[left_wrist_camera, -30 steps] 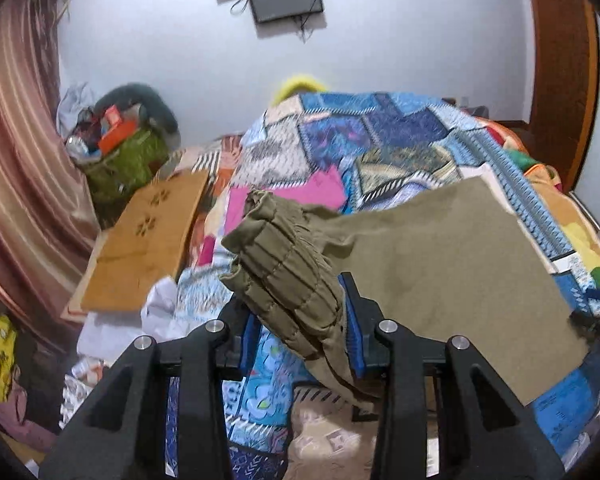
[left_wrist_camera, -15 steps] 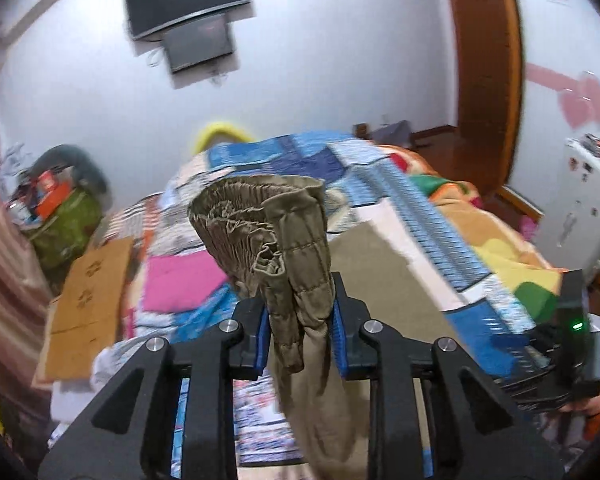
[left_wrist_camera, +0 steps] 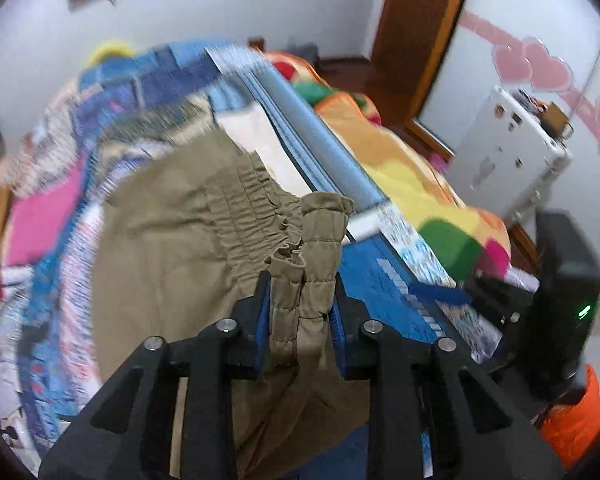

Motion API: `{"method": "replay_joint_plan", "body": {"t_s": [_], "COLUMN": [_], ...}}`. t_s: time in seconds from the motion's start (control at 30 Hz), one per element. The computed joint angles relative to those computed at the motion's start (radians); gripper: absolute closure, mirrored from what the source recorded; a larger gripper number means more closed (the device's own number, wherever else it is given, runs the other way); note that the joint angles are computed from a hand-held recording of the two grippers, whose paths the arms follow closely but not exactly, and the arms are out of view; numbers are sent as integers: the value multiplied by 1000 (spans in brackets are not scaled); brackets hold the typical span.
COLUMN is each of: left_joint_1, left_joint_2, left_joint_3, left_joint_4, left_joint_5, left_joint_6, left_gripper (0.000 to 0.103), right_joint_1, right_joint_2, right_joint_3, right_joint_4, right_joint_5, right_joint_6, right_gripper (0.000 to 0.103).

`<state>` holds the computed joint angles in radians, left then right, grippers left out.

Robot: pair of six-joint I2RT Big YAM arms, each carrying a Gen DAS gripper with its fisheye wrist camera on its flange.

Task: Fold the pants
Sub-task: 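Lift the waistband up with the left gripper, then lower the pants onto the quilt and open the left gripper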

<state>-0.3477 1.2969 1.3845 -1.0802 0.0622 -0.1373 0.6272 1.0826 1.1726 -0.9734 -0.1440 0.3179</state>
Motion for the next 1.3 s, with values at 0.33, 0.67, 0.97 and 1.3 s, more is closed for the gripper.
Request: {"method": "replay_joint_plan", "body": {"t_s": [0.33, 0.67, 0.97, 1.3], "left_joint_1": [0, 200, 331, 324], "left_joint_2": [-53, -31, 198, 414], "left_joint_3": [-3, 44, 185, 264], "left_joint_4": [-8, 42, 22, 24], "left_joint_5": [-13, -157, -149, -221], "left_joint_6": [53, 174, 224, 241], "left_gripper": [34, 20, 20, 0], "right_joint_1": [-24, 0, 41, 2], "right_joint_2": [-51, -7, 105, 106], "right_joint_3": [23, 103, 108, 80], "right_joint_4": [-15, 66, 56, 57], "right_joint_5": [69, 75, 53, -35], "right_joint_6": [9, 11, 1, 13], "right_gripper": [28, 28, 28, 28]}}
